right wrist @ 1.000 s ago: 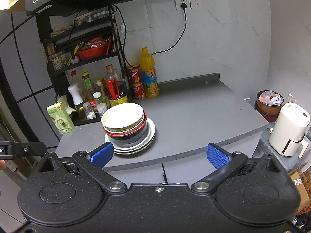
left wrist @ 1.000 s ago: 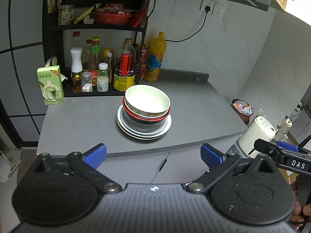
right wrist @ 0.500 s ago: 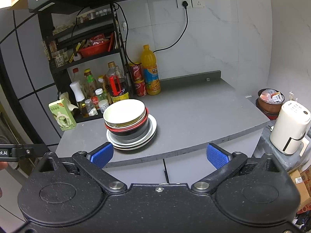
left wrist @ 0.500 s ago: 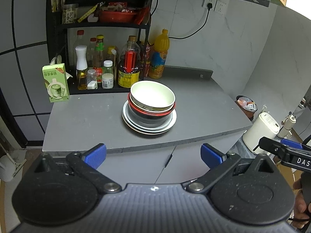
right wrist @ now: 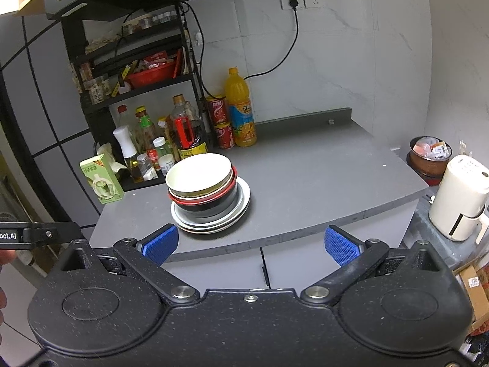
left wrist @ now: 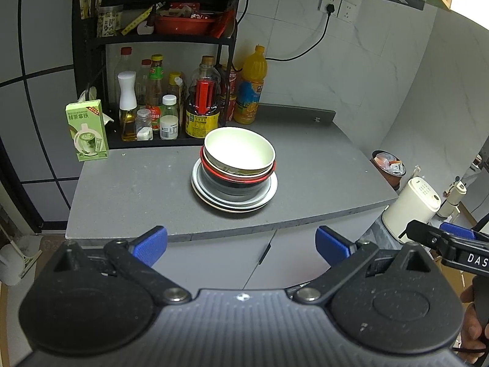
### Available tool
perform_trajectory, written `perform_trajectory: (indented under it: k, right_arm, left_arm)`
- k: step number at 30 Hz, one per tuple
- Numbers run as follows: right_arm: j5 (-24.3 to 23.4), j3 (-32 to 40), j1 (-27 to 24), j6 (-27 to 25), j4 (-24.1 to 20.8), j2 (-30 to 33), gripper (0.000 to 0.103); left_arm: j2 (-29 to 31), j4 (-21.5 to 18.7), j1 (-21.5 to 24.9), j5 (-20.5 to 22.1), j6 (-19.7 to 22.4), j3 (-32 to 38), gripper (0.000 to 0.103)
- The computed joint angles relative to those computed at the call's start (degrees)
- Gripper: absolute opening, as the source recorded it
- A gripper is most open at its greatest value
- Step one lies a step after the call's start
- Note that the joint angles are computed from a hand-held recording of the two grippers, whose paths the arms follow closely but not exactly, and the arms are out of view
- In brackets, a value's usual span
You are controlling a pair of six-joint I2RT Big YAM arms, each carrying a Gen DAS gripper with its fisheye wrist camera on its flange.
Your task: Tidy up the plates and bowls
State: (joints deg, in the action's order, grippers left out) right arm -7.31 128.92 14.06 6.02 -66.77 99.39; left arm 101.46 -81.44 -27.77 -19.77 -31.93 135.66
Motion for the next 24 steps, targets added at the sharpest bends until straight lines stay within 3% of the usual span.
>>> perform_trajectory:
  k: [24]
  right_arm:
    - [0.4,2.0,0.4,0.3,-0.6,1.3,0.103]
  left_arm:
    - [1.5,-1.0,0.6,0.4,0.5,2.6,0.102]
